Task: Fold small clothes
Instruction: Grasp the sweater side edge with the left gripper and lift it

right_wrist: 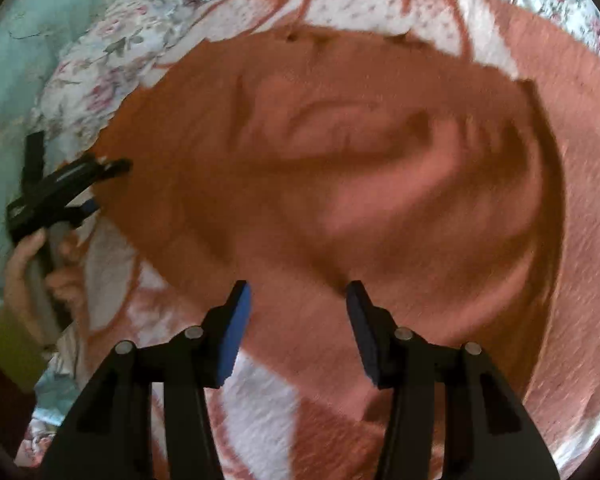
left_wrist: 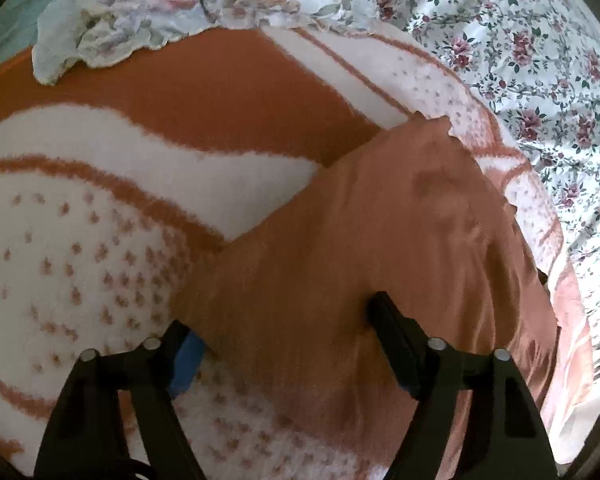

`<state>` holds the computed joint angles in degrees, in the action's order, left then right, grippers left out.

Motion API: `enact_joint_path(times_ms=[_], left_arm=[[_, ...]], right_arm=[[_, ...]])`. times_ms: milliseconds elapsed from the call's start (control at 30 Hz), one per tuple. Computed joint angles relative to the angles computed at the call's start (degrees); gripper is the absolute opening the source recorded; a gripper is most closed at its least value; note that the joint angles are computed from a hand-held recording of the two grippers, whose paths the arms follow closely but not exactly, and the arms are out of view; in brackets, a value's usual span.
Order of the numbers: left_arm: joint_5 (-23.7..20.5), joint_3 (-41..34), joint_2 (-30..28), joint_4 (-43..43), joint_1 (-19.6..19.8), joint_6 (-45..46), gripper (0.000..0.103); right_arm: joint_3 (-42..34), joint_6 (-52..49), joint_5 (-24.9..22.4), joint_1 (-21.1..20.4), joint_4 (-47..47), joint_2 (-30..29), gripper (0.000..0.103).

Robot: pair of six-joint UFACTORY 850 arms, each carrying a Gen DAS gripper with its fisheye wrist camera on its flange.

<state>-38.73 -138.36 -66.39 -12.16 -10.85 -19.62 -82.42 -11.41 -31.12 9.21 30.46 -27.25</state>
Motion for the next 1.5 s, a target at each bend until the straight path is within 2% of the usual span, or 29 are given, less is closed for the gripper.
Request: enact_joint_path(times_ms=[33, 100, 167, 233, 300, 367, 500, 633, 700, 767, 833, 933, 967, 1100, 1167, 1200, 1233, 1267, 1300, 1333, 1400, 1500], left_arm=[[-0.4, -1.8, -1.0, 0.6, -0.2, 0.2, 0.062], [-2.3, -6.8, -3.6, -0.8, -0.4, 3.2, 0.022], [-5.6, -14.3, -7.0, 4.8, -1.7, 1.9, 0.012], [-4.4, -12.3, -4.8, 8.9, -3.1, 1.9, 0.010], [1.3, -2.8, 1.9, 8.9, -4.5, 5.6, 0.009], [5.6, 4.8, 7.3, 6.2, -5.5, 10.3, 0.009], [9.4, 13.5, 13.9, -0.5, -9.4, 22.0, 0.009], [7.7, 14.6, 13.0, -3.3, -13.8, 29.3, 0.009], [5.5, 12.7, 10.6, -2.1, -15.3, 29.4, 0.009], [5.8, 13.3, 9.8, 1.5, -16.7, 27.3, 0.009], [6.9, 14.9, 10.5, 1.2, -16.7, 27.4, 0.009], [7.1, 15.1, 10.9, -2.9, -15.9, 29.6, 0.009], [7.0, 15.2, 11.2, -3.7, -15.7, 30.2, 0.009], [6.5, 14.5, 11.3, -3.8, -15.7, 30.8, 0.009], [7.1, 15.4, 12.1, -3.1, -16.0, 30.9, 0.009], [7.2, 15.3, 12.1, -2.9, -16.2, 30.9, 0.009], [7.1, 15.0, 12.1, -2.1, -16.4, 30.6, 0.009], [7.4, 16.1, 13.0, -2.0, -16.7, 30.9, 0.009], [7.1, 15.7, 13.0, -2.4, -16.9, 31.4, 0.009], [7.3, 16.1, 13.7, -3.7, -17.1, 32.9, 0.009], [7.3, 17.4, 15.2, -8.2, -17.4, 37.3, 0.009], [6.0, 18.2, 15.9, -13.7, -18.7, 42.7, 0.009]], right_arm=[[-0.8, -1.2, -0.5, -0.3, 1.1, -0.9, 0.051], [1.5, -3.6, -1.1, -0.7, 3.7, 0.7, 0.051], [1.1, -4.8, -2.1, -1.4, 4.6, 0.3, 0.051], [1.2, -6.4, -2.8, -2.4, 6.2, 0.4, 0.051], [1.6, -7.8, -3.4, -3.3, 7.6, 0.8, 0.051], [2.1, -9.4, -4.0, -4.2, 8.9, 1.4, 0.051], [0.0, -10.6, -5.4, -6.2, 10.2, 0.5, 0.051], [-0.9, -11.1, -6.3, -8.9, 12.0, 0.2, 0.051], [-1.4, -10.9, -6.6, -10.0, 13.0, -0.3, 0.051], [-2.5, -11.5, -7.2, -10.8, 15.1, -1.4, 0.051], [-4.4, -12.0, -8.5, -11.1, 17.4, -3.0, 0.052], [-8.3, -13.1, -10.5, -10.9, 21.4, -6.1, 0.070], [-9.7, -14.0, -10.9, -10.7, 23.8, -7.3, 0.073], [-19.4, -11.7, -13.9, -9.7, 27.5, -15.4, 0.074], [-25.7, -8.2, -15.8, -9.1, 26.4, -20.0, 0.074], [-29.6, -6.4, -15.9, -8.3, 24.5, -22.5, 0.073], [-32.0, -5.1, -16.3, -7.9, 22.8, -23.9, 0.055], [-34.0, -3.7, -17.0, -7.6, 20.9, -25.1, 0.021], [-35.4, -2.7, -17.8, -7.5, 19.7, -25.6, 0.016], [-34.4, -3.6, -17.1, -7.6, 19.8, -24.5, 0.016], [-27.9, -9.9, -13.1, -8.1, 21.3, -18.5, 0.015], [-19.8, -15.9, -11.3, -10.0, 22.3, -11.6, 0.015]])
